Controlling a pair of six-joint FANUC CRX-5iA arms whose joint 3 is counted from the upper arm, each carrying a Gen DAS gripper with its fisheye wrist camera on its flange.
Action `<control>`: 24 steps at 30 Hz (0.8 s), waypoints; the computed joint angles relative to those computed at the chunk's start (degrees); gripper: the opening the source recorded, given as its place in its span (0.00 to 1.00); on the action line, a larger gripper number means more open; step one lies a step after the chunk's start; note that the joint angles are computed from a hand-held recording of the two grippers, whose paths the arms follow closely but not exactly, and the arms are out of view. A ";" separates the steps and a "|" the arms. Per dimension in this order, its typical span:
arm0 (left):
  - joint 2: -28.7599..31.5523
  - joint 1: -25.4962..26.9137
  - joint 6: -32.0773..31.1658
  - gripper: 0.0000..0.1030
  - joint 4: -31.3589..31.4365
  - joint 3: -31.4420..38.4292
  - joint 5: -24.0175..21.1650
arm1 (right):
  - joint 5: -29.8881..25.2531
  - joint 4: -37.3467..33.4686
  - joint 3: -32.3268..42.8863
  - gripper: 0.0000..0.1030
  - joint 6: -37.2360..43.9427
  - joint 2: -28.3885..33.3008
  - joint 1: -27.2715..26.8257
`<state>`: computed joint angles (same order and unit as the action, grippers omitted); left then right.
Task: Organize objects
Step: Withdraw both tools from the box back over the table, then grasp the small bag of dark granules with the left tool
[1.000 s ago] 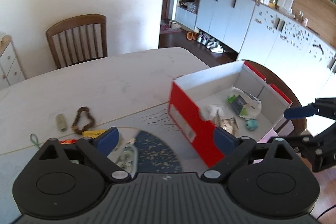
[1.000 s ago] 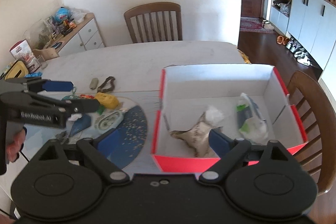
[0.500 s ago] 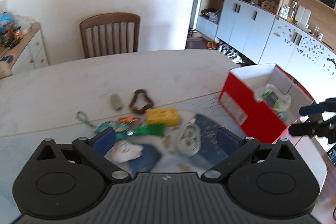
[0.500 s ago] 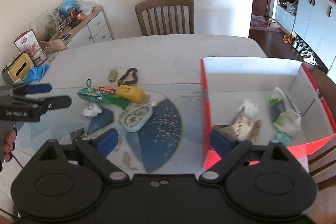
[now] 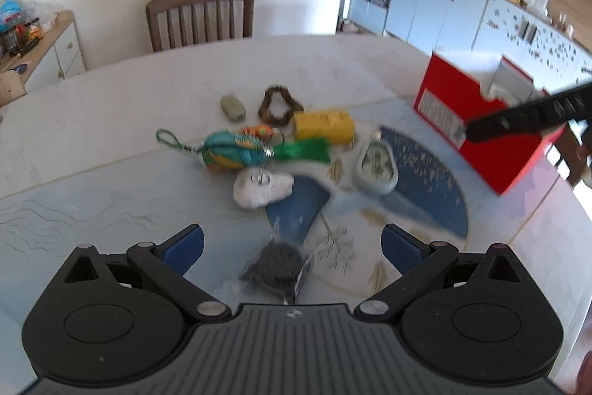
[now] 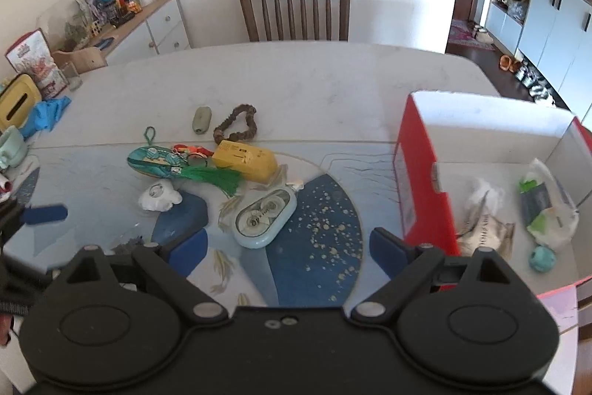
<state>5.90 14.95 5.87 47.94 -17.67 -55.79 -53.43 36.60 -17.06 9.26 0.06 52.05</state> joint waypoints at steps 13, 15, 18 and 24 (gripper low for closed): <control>2.01 -2.00 -3.23 1.00 -1.54 -2.35 6.55 | 0.23 -6.00 8.20 0.91 0.11 12.04 -4.66; 2.56 -2.21 -2.44 1.00 -2.48 -1.87 6.64 | 0.39 -7.03 9.87 0.91 0.76 13.82 -5.29; 3.21 -2.45 -1.83 1.00 -3.38 -1.28 6.33 | 0.16 -8.23 12.38 0.91 2.00 16.33 -5.90; 4.19 -2.76 -1.37 1.00 -3.73 -0.68 6.13 | -2.69 -9.57 16.53 0.91 1.58 20.36 -6.27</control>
<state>10.09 12.19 4.50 44.21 -18.36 -49.66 -56.12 27.03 -0.53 10.84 20.42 45.78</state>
